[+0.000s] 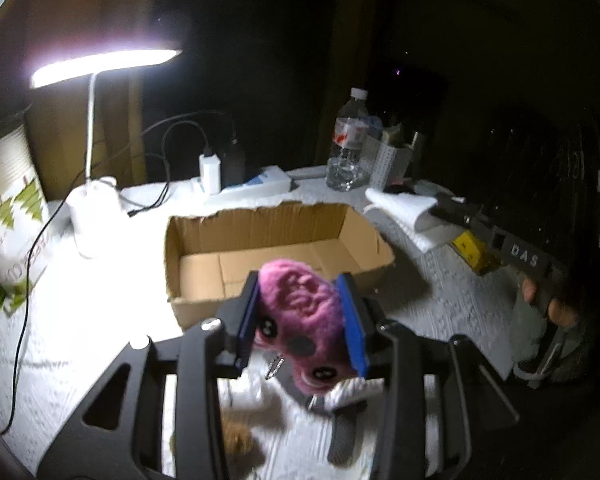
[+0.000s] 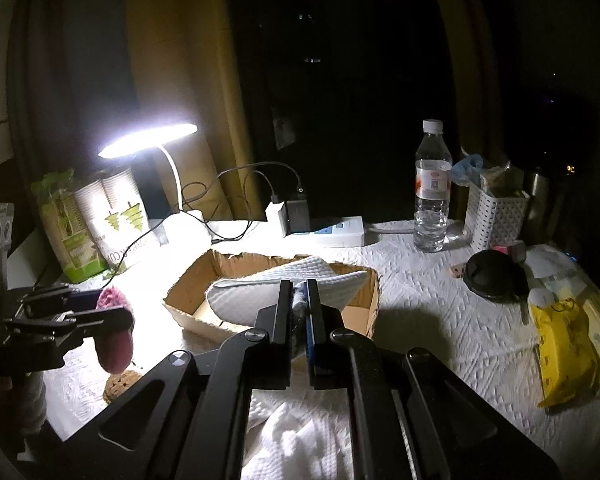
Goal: Organize soft objects
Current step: 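Carry the pink plush toy into the box with the left tool while the right tool carries white tissue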
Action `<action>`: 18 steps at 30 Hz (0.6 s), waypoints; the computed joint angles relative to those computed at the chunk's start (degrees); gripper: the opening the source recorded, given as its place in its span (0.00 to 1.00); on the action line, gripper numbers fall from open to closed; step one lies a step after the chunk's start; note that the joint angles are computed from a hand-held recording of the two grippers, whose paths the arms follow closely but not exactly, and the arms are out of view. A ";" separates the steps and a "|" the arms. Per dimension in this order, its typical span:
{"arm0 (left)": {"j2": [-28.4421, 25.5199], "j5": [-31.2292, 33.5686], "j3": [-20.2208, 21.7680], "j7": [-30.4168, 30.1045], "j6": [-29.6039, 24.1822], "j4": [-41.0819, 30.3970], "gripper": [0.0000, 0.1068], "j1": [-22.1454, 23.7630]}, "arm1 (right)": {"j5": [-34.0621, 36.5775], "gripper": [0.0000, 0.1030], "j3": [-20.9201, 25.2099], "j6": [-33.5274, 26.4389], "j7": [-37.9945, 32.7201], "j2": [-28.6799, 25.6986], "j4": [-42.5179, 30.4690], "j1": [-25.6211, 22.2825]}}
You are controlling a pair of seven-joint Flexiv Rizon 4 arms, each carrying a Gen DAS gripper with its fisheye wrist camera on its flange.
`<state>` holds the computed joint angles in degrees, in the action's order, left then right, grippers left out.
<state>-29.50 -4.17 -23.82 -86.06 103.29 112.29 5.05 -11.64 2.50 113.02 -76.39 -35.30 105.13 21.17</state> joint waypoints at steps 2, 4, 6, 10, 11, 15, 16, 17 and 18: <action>-0.91 -0.36 0.86 0.40 -0.76 -1.82 0.37 -1.11 | -1.93 0.05 1.98 -0.33 0.41 -1.04 -1.25 -2.41; -1.95 -1.04 2.07 0.94 -1.62 -3.78 0.37 -2.57 | -3.89 0.05 3.73 -0.69 0.93 -2.03 -2.36 -4.46; -3.54 -1.23 1.68 1.83 -1.53 -5.58 0.37 -2.69 | -6.05 0.05 5.43 -1.13 1.53 -3.25 -3.62 -6.41; -6.11 -2.97 4.96 3.16 -3.81 -10.08 0.37 -6.11 | -10.23 0.05 8.53 -2.03 2.73 -5.75 -6.05 -9.78; -6.89 -3.44 5.59 3.66 -4.52 -11.39 0.37 -6.89 | -11.47 0.05 9.59 -2.46 3.11 -6.52 -6.81 -10.85; -9.29 -5.23 6.39 5.28 -6.39 -15.02 0.37 -8.59 | -15.76 0.05 13.30 -4.54 4.28 -9.65 -9.94 -14.45; -9.84 -5.66 6.36 5.65 -6.84 -15.81 0.37 -8.81 | -16.64 0.05 14.22 -5.07 4.46 -10.30 -10.57 -15.29; -10.60 -5.90 6.20 6.17 -6.82 -16.65 0.37 -8.92 | -17.45 0.05 15.10 -5.71 4.59 -10.97 -11.23 -16.05; -11.27 -6.37 6.27 6.47 -7.43 -17.58 0.37 -9.20 | -18.13 0.05 15.92 -6.33 4.64 -11.67 -11.91 -16.74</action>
<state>-40.77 -10.54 -17.56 -79.58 95.86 94.71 -4.15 -29.76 18.42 106.69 -71.75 -46.97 93.22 4.43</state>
